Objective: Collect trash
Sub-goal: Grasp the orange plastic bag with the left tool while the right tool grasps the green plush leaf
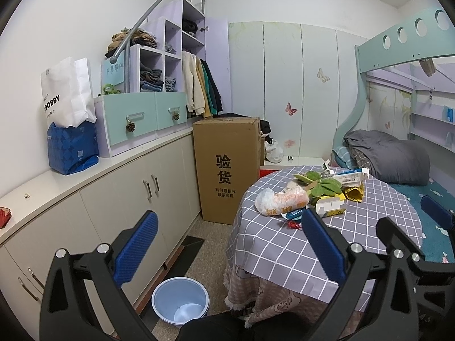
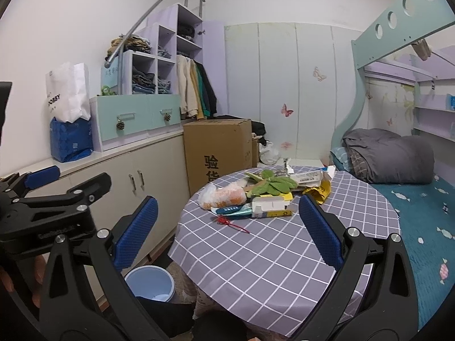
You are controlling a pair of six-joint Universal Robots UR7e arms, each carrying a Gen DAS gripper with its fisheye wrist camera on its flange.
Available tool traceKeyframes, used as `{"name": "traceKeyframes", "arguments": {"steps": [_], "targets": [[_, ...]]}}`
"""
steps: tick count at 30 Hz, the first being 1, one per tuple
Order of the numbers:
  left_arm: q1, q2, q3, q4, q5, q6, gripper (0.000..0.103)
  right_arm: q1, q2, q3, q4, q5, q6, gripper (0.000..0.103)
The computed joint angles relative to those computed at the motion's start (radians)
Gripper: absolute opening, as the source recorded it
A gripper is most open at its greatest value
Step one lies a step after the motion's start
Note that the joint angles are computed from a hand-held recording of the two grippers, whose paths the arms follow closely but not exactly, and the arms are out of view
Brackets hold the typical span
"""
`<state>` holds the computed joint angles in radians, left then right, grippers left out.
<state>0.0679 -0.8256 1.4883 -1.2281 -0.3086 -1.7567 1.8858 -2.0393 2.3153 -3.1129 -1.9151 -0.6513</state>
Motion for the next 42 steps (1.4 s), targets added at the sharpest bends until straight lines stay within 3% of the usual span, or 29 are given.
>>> {"name": "traceKeyframes", "arguments": {"steps": [11,13,19,29,35,37,39,42], "targets": [[0.077,0.015,0.044,-0.230,-0.061,0.195,0.099,-0.148,0.034,-0.051,0.104,0.045,0.093,0.097],[0.104,0.023,0.056,-0.313,-0.075,0.276,0.099,-0.175,0.056,-0.071,0.129,0.036,0.112,0.097],[0.197,0.062,0.075,-0.749,-0.172,0.662,0.099,-0.262,0.149,-0.160,0.203,0.017,0.182,0.097],[0.323,0.264,-0.180,-0.987,-0.252,1.091,0.099,-0.312,0.299,-0.288,0.198,-0.008,0.182,0.097],[0.381,0.359,-0.325,-0.999,-0.290,1.189,0.098,-0.342,0.360,-0.373,0.215,0.006,0.206,0.097],[0.394,0.378,-0.357,-0.982,-0.293,1.192,0.093,-0.343,0.378,-0.400,0.226,0.003,0.206,0.097],[0.411,0.401,-0.401,-0.945,-0.317,1.199,0.071,-0.335,0.402,-0.431,0.231,-0.004,0.198,0.097],[0.425,0.426,-0.444,-0.929,-0.334,1.226,0.060,-0.313,0.437,-0.467,0.232,-0.023,0.172,0.097]]}}
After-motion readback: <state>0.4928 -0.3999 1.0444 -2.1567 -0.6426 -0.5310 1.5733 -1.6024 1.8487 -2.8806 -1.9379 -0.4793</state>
